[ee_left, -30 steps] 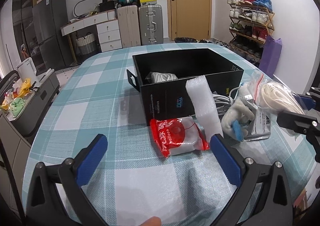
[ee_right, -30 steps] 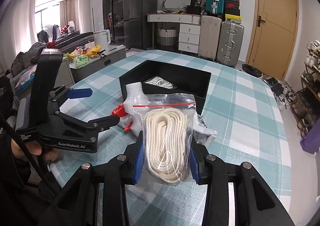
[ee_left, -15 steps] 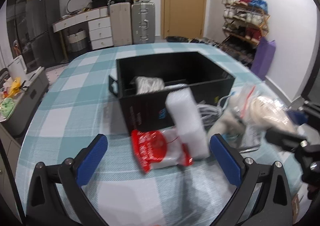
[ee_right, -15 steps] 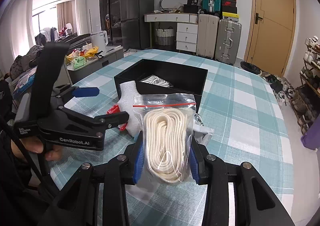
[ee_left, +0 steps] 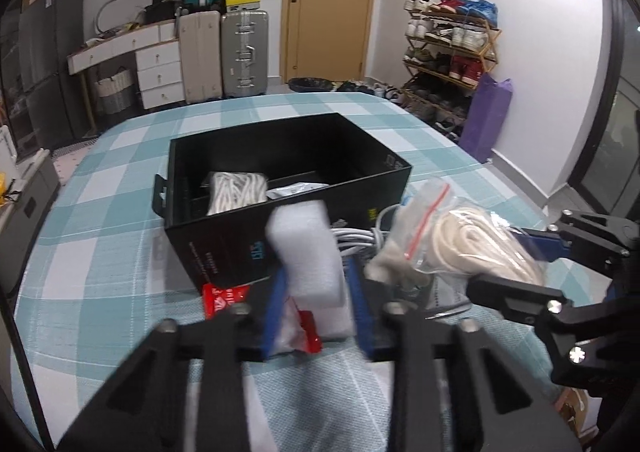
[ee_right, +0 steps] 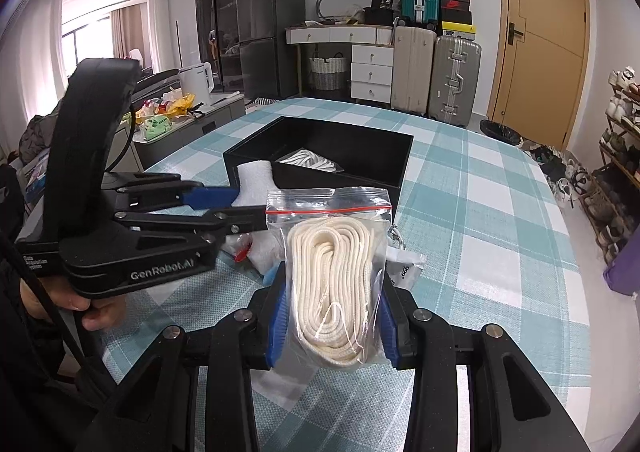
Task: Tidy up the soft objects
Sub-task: 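Grasp the white foam block with the left tool while the right tool holds the cream rope, then carry the foam block and cream rope bag over the black box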
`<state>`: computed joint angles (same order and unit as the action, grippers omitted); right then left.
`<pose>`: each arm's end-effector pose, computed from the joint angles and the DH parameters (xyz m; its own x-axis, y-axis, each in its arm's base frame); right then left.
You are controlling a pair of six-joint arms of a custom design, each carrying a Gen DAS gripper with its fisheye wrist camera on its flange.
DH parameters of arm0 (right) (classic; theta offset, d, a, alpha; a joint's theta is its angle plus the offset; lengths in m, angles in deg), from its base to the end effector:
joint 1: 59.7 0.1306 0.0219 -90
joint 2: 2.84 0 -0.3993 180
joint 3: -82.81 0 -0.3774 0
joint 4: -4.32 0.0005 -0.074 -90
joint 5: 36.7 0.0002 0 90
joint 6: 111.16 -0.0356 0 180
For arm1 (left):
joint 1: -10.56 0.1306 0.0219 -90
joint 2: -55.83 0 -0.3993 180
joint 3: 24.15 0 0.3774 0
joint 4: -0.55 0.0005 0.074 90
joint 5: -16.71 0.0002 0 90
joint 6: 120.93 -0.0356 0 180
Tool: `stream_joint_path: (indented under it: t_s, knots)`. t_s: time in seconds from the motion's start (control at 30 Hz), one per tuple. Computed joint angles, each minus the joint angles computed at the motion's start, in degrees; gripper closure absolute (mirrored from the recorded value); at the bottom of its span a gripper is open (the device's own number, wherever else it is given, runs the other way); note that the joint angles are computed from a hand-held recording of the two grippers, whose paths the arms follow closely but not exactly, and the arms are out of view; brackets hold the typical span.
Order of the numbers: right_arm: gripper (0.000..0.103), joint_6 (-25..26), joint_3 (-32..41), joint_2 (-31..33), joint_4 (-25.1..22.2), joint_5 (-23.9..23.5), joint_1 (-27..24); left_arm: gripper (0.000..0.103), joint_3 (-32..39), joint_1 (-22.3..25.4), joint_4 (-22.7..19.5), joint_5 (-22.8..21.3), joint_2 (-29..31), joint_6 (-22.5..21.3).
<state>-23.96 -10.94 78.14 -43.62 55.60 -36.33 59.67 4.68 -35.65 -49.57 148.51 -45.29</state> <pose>0.3822 0.1631 0.4852 -0.6395 -0.2232 -0.7357 -0.3384 0.9410 0.0087 0.4845 -0.0648 0.3957 -0.5888 0.2889 -0.7549 0.5393 0.8361 -0.1007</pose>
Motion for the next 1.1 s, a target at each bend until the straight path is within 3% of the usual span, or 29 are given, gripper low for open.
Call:
stream_joint_path:
  t_s: [0.73, 1.1]
  knots:
    - [0.065, -1.3, 2.4, 0.8, 1.8, 2.0, 1.3, 0.082, -1.0, 2.7, 0.2, 3.9, -4.8, 0.1]
    - [0.065, -1.1, 6.0, 3.1, 2.6, 2.5, 1.2, 0.082, 1.2, 4.2, 1.4, 3.2, -5.1, 2.3]
